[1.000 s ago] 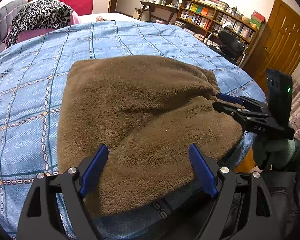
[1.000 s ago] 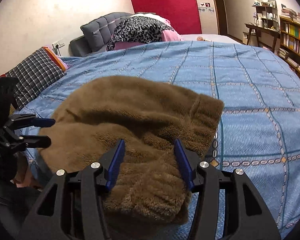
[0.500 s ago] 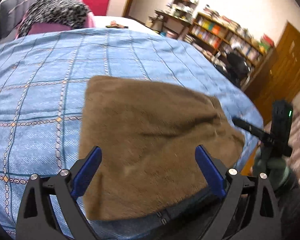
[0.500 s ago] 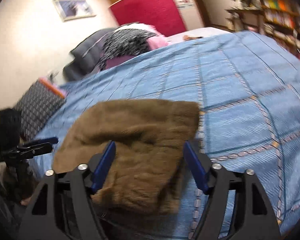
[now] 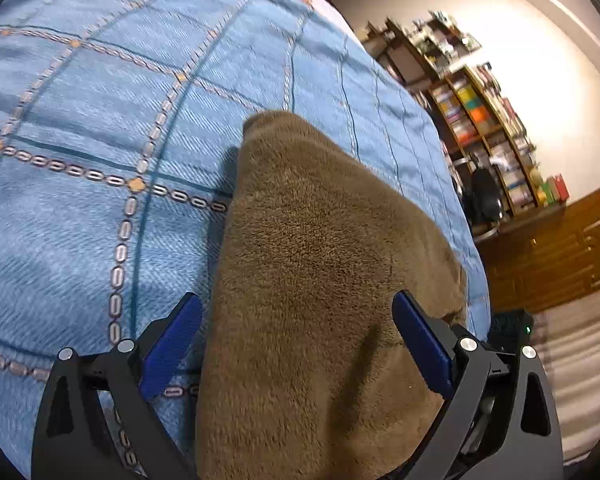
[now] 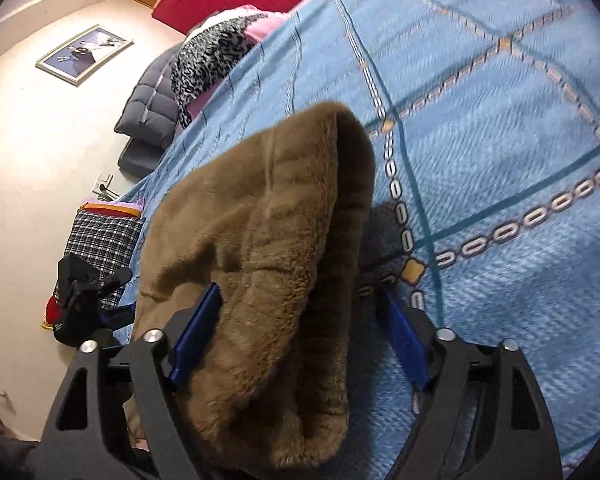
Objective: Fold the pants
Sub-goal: 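Grasp the pants end with the right gripper and fold it over the stack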
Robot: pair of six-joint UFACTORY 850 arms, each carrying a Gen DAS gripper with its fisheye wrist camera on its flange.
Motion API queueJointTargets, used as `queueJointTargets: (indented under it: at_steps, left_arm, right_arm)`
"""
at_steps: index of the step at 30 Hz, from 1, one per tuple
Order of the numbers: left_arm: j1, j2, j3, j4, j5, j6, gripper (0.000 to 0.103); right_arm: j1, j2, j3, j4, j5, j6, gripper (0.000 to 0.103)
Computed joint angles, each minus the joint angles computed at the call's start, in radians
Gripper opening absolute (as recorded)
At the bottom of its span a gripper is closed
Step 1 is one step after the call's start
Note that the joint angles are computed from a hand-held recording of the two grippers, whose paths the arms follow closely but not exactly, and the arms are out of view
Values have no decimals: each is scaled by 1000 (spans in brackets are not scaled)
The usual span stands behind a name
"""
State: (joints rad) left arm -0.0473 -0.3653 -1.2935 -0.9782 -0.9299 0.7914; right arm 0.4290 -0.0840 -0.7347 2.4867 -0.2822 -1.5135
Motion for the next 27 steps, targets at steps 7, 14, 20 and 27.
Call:
queueJointTargets:
  at_steps: [7,14,20,27]
  left_arm:
    - [-6,-78,-61,29,-88,-15,95]
    - [10,-105,-63,-29,-115,13,93]
    - [2,-77,-49,-34,-108,52,62]
    - [-22,-23,-49,-34,-46,96,45]
  right_arm:
    - [-3,-31,-33,-118,-27,97,83]
    - [-19,-72,-61,-187,-105,150,69]
    - [-19,-41,-44,-153,-106,82,49]
    - [-14,6,-82,-78,-41,-87,45]
